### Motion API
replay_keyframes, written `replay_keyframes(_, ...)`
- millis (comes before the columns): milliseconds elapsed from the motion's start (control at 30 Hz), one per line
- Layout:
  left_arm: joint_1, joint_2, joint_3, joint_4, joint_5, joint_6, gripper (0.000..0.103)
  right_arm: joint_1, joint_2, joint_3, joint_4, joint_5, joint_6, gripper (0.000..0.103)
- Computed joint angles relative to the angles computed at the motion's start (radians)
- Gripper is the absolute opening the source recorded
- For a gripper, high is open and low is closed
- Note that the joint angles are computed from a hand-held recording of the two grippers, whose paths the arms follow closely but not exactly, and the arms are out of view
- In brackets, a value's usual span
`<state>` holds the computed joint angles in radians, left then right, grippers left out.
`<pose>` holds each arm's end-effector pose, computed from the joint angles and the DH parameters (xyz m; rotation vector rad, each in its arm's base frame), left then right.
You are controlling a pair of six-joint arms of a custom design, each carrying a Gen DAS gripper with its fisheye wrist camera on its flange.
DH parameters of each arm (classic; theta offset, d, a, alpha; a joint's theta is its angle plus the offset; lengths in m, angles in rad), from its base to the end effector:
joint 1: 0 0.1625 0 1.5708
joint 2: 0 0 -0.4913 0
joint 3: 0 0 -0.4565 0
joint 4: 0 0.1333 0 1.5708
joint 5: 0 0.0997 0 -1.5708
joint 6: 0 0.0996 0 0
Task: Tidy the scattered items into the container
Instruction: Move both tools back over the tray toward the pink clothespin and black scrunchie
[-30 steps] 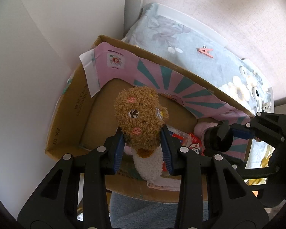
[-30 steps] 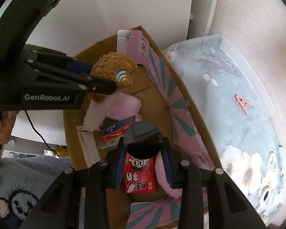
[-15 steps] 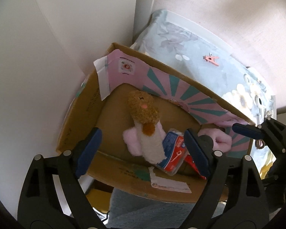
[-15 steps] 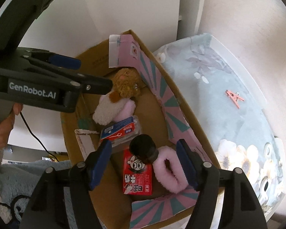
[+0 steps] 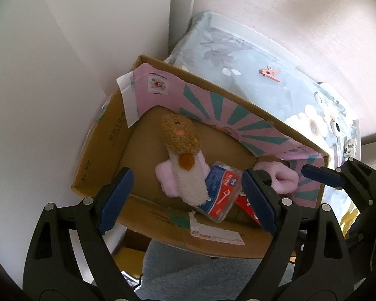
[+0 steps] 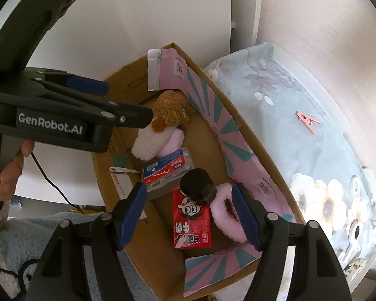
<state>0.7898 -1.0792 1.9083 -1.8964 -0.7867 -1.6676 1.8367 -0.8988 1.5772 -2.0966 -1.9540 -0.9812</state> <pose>-0.2733 -0.5649 0.1492 -0.7746 2.2083 -0.7017 0.2887 -0.6943 0.1540 1.6744 -2.2565 -0.3920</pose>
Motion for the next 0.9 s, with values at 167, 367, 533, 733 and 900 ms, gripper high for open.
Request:
replay_keyframes(167,-0.008,0.016,-0.024,-0.017,0.008,0.041,0.088,-0.007,-0.019,0.002,-0.019,0.029,0.015,0.066)
replay_keyframes(367,-0.005,0.070,-0.102,-0.034,0.029,0.157,0.088,-0.028,-0.051,0.002,-0.061,0.048,0.039,0.066)
replay_keyframes(533,0.004,0.121,-0.176,-0.055,0.042,0.275,0.088,-0.058,-0.076,-0.012,-0.085,0.046,0.087,0.066)
replay_keyframes(733,0.023,0.173,-0.270,-0.045,0.068,0.379,0.088,-0.105,-0.102,-0.046,-0.127,0.017,0.163,0.066)
replay_keyframes(900,0.050,0.217,-0.359,-0.032,0.085,0.462,0.088,-0.146,-0.114,-0.078,-0.166,-0.021,0.232,0.066)
